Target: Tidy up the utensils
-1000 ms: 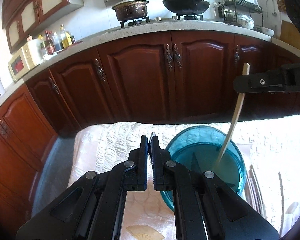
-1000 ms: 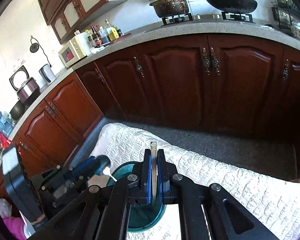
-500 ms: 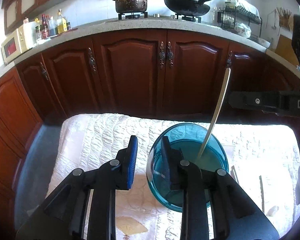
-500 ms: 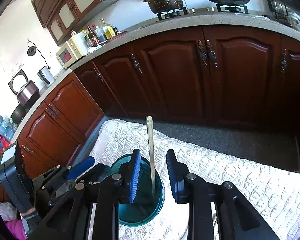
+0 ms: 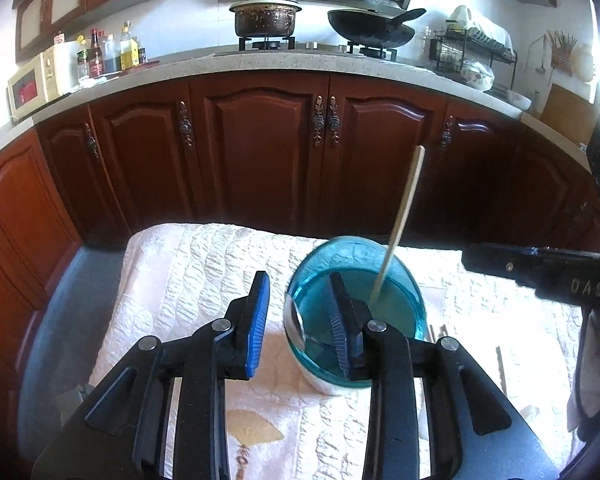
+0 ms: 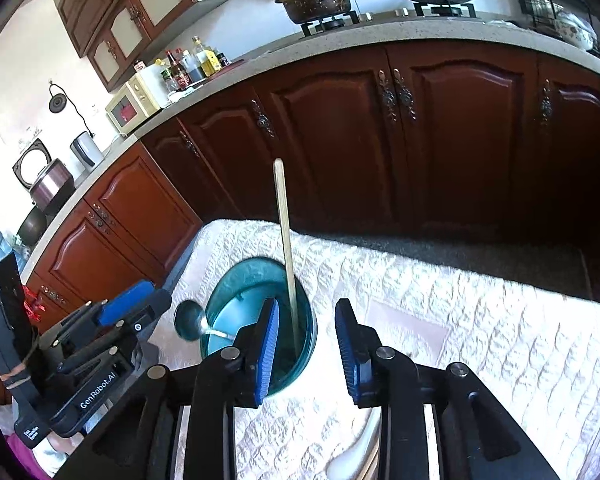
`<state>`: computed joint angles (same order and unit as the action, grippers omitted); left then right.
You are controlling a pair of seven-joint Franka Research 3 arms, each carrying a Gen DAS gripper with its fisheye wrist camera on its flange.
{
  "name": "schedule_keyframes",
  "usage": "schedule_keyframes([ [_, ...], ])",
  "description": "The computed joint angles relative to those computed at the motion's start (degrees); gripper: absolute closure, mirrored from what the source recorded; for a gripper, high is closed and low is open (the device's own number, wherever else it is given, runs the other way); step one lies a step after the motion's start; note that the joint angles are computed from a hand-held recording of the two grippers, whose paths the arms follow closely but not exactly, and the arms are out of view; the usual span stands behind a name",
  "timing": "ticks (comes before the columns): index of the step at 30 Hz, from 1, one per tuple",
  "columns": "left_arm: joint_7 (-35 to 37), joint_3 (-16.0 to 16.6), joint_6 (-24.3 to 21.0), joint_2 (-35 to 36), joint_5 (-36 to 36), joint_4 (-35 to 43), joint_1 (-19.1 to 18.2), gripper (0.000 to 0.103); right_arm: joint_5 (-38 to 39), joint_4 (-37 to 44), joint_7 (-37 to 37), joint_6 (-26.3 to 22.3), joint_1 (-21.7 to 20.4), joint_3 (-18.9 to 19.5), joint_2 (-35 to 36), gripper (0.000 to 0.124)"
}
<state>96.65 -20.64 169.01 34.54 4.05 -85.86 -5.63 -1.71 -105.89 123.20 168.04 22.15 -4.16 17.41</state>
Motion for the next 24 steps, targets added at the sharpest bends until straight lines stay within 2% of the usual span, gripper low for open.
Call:
schedule_keyframes([
  [5, 1.24, -1.94, 1.06, -2.23, -0.99, -3.85, 1.51, 0.070, -4.09, -3.48, 4.64, 0.47, 2.71, -2.19, -2.28, 0.096],
  [11, 3.64, -5.16, 2.03, -4.48, -3.25, -7.79, 3.86, 0.058, -10.05, -7.48, 11.32, 0.68, 3.90, -3.11, -5.26, 0.092],
  [19, 7.71, -9.28, 1.60, -6.33, -7.44, -11.24, 6.91, 0.050, -17.85, -12.83, 19.11, 0.30, 2.06, -1.55, -9.47, 0.087],
  [24, 11.56, -12.50, -0.57, -7.18, -12.14, -12.99, 9.38, 0.044, -21.76, -17.43, 22.92, -0.46, -0.53, 0.72, -12.87, 0.086],
])
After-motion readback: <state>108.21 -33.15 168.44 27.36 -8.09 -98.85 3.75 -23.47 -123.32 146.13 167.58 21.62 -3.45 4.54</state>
